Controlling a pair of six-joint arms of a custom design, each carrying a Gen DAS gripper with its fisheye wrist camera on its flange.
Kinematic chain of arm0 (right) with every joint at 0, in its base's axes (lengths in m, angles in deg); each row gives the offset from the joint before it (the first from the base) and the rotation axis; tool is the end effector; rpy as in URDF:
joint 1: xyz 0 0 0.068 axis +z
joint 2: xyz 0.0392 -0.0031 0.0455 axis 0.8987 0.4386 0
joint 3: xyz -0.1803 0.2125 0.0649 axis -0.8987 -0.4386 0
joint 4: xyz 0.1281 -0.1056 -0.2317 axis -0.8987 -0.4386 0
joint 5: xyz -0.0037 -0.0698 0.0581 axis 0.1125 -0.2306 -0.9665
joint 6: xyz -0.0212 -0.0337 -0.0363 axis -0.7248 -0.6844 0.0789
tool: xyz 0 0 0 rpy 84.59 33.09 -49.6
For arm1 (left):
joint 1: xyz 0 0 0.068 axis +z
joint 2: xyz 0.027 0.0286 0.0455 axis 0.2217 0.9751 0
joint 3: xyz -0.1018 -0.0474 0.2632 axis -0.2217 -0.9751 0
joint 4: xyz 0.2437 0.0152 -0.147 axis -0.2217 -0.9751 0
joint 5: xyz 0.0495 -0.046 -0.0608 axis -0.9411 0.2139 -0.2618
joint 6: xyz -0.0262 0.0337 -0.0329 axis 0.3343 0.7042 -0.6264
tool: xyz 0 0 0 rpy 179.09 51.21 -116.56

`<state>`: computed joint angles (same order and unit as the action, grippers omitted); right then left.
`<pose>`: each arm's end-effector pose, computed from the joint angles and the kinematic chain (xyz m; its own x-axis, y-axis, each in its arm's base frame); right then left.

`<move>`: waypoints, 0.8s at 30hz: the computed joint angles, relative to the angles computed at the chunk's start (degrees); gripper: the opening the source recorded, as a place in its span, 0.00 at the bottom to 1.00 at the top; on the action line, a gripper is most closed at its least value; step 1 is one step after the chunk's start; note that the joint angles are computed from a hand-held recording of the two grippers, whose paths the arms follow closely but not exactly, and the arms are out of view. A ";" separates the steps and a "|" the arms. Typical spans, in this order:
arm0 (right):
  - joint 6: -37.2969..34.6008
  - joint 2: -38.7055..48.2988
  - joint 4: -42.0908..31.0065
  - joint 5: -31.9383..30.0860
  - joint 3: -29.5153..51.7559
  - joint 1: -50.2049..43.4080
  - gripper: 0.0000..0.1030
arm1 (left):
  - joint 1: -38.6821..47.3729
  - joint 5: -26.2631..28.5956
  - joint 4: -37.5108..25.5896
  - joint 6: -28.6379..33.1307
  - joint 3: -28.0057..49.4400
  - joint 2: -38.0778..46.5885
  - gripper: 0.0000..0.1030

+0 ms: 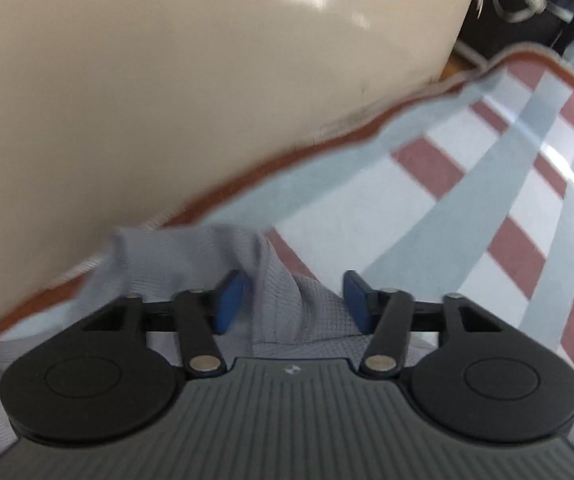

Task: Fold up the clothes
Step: 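Pull the shirt side edge inward with the right gripper and release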

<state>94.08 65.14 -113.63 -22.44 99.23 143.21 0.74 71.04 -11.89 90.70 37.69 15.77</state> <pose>0.0757 0.2521 0.1909 -0.2714 0.9489 -0.1612 0.5343 0.2878 0.7948 0.3141 -0.0805 0.2451 -0.7010 0.4916 -0.5166 0.6418 0.7507 -0.1566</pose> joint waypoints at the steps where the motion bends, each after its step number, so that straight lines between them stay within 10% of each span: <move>1: -2.20 0.45 0.42 0.22 0.37 -0.52 0.27 | 0.22 0.70 0.14 -0.76 0.54 0.94 0.12; 4: -1.37 3.07 -2.69 0.98 2.38 -0.70 0.06 | 2.16 4.67 2.34 -4.76 1.13 1.74 0.09; 11: -4.82 6.51 -10.35 0.43 8.44 -2.37 0.04 | 7.64 -0.34 15.67 -15.38 -5.12 -3.21 0.04; 17: -6.20 -0.41 5.74 -1.06 -1.29 -5.39 0.08 | 15.15 4.18 5.79 -7.93 -6.14 -12.35 0.11; 20: -9.96 -3.05 12.73 -3.27 -3.42 -7.08 0.38 | 19.96 3.85 -1.79 -1.75 -6.66 -19.06 0.19; 24: -14.06 -1.84 2.60 -6.42 3.33 -9.07 0.45 | 30.63 5.93 -13.70 9.02 -5.57 -26.59 0.30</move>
<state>80.02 63.30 -111.03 -28.86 102.56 134.14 31.38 76.97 -25.60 99.72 32.12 -10.82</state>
